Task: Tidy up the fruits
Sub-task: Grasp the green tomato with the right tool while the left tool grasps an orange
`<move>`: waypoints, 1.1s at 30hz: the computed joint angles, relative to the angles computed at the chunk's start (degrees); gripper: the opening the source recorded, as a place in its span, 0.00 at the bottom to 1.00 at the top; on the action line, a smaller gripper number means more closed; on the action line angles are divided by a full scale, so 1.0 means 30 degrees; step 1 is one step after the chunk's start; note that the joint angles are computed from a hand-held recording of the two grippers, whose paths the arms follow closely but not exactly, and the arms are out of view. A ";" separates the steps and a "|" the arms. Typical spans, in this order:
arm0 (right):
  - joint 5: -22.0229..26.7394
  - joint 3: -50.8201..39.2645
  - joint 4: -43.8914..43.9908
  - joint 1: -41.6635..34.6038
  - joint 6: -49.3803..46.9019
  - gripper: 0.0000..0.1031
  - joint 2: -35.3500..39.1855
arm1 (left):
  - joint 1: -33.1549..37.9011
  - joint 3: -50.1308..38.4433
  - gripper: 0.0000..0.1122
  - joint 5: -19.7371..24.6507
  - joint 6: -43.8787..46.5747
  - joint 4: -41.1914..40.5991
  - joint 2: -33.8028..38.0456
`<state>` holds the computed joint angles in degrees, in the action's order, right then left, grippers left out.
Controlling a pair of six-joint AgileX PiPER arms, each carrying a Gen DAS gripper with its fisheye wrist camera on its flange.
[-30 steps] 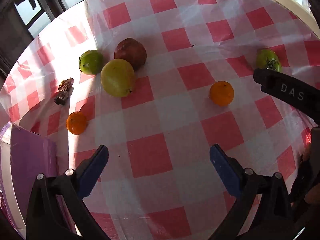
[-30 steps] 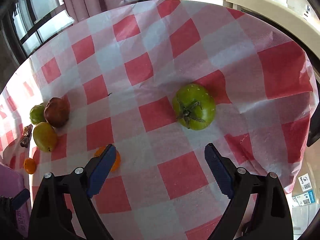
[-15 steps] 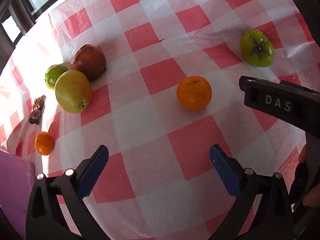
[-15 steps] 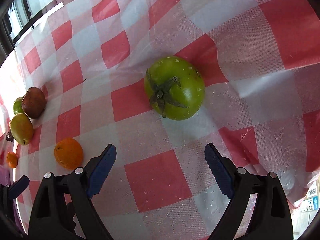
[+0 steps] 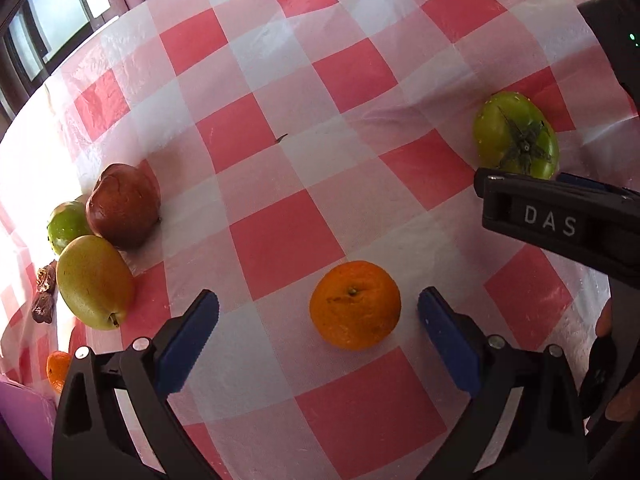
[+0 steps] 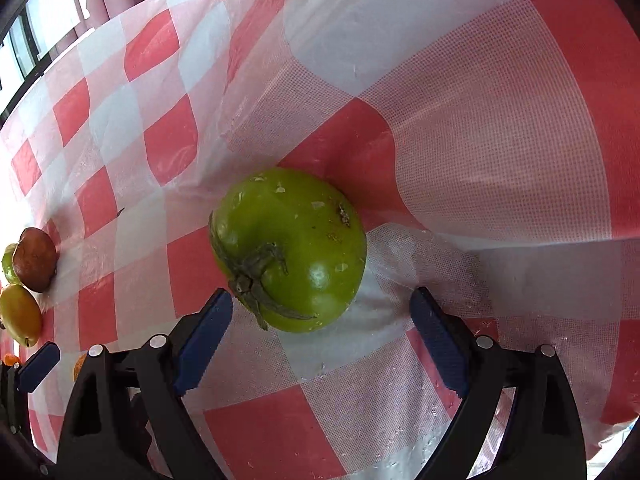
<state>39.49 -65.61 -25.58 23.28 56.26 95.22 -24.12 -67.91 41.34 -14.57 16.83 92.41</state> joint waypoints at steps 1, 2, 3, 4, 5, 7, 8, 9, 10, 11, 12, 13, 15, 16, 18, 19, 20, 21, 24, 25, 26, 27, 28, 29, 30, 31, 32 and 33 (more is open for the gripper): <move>0.0106 -0.0324 -0.0025 0.0046 -0.0056 0.87 0.0250 | 0.0231 -0.0266 0.85 -0.0085 0.0560 -0.0588 0.0199; 0.0063 -0.0546 0.0108 0.0022 -0.0169 0.86 0.0399 | 0.0488 -0.0489 0.83 -0.0166 0.1275 -0.1365 0.0349; -0.0010 -0.0812 0.0356 -0.0062 -0.0272 0.85 0.0543 | 0.0775 -0.0797 0.77 -0.0250 0.2105 -0.2228 0.0597; -0.0099 -0.1067 0.0678 -0.0193 -0.0396 0.82 0.0642 | 0.0925 -0.1103 0.71 -0.0236 0.2744 -0.2882 0.0789; -0.0089 -0.1356 0.0887 -0.0330 -0.0430 0.82 0.0752 | 0.1028 -0.1310 0.67 -0.0259 0.3330 -0.3383 0.0924; 0.0416 -0.2454 0.1257 -0.0470 -0.0454 0.82 0.1352 | 0.1065 -0.1574 0.56 -0.0235 0.4041 -0.3910 0.1042; 0.0612 -0.2756 0.1534 -0.0591 -0.0513 0.82 0.1556 | 0.1009 -0.1586 0.54 -0.0257 0.4128 -0.3957 0.1042; 0.0780 -0.2998 0.1740 -0.0682 -0.0506 0.82 0.1747 | 0.0951 -0.1529 0.49 -0.0310 0.4210 -0.4084 0.0992; 0.0984 -0.3173 0.1658 -0.0646 -0.0442 0.82 0.1894 | 0.0965 -0.1456 0.44 -0.0356 0.4331 -0.4262 0.0930; 0.1252 -0.3338 0.1428 -0.0552 -0.0391 0.80 0.2030 | 0.0892 -0.1295 0.43 -0.0386 0.4113 -0.4196 0.0798; 0.1393 -0.3513 0.1316 -0.0533 -0.0349 0.80 0.2196 | 0.0916 -0.1223 0.43 -0.0318 0.3909 -0.4175 0.0702; 0.1211 -0.3405 0.1409 -0.0615 -0.0341 0.80 0.2146 | 0.1042 -0.1118 0.43 -0.0289 0.3843 -0.4414 0.0608; 0.0850 -0.3357 0.1945 -0.0915 -0.0758 0.82 0.2128 | 0.1276 -0.0390 0.44 -0.0519 0.3664 -0.4398 0.0048; 0.0921 -0.3499 0.2106 -0.1015 -0.0903 0.82 0.2212 | 0.1311 -0.0071 0.45 -0.0703 0.3617 -0.4307 -0.0159; 0.1271 -0.3602 0.2035 -0.0787 -0.0566 0.82 0.2091 | 0.1354 0.0445 0.44 -0.0799 0.3810 -0.4491 -0.0588; 0.1267 -0.3603 0.1972 -0.0802 -0.0437 0.80 0.2080 | 0.1430 0.0348 0.42 -0.0659 0.4089 -0.4705 -0.0538; 0.1405 -0.3811 0.1832 -0.0809 -0.0259 0.72 0.2195 | 0.1561 0.0157 0.40 -0.0416 0.4413 -0.4914 -0.0459; 0.1413 -0.3464 0.1557 -0.0826 0.0074 0.69 0.1940 | 0.1713 -0.0061 0.34 -0.0144 0.4780 -0.5167 -0.0374; 0.0996 -0.2945 0.2621 -0.1352 -0.1328 0.62 0.1331 | 0.2106 -0.0701 0.33 0.0792 0.5812 -0.5903 -0.0159; 0.0921 -0.2906 0.2964 -0.1523 -0.1957 0.62 0.1277 | 0.2164 -0.0910 0.33 0.1046 0.6024 -0.5946 -0.0049; 0.0851 -0.2840 0.3319 -0.1692 -0.2588 0.61 0.1205 | 0.2277 -0.1314 0.33 0.1391 0.6299 -0.6003 0.0192; 0.0996 -0.2805 0.3801 -0.1990 -0.3393 0.61 0.1005 | 0.2467 -0.1802 0.33 0.1770 0.6601 -0.6208 0.0476; 0.1108 -0.2724 0.4157 -0.2092 -0.3771 0.61 0.0838 | 0.2600 -0.2007 0.32 0.2089 0.6718 -0.6407 0.0538; 0.1179 -0.2482 0.4512 -0.2143 -0.4003 0.61 0.0536 | 0.2751 -0.2966 0.32 0.2237 0.6702 -0.6539 0.1184; 0.1282 -0.2235 0.4686 -0.2078 -0.4052 0.61 0.0233 | 0.3096 -0.3162 0.32 0.3032 0.6802 -0.6717 0.1066; 0.1328 -0.1938 0.4813 -0.2039 -0.4156 0.61 -0.0061 | 0.3326 -0.2956 0.32 0.3153 0.6794 -0.6812 0.0843; 0.1316 -0.1487 0.4920 -0.1929 -0.4205 0.61 -0.0423 | 0.3521 -0.2717 0.32 0.3294 0.6773 -0.6880 0.0573; 0.1359 -0.1055 0.5100 -0.1810 -0.4274 0.61 -0.0811 | 0.3777 -0.2387 0.32 0.3392 0.6901 -0.7016 0.0257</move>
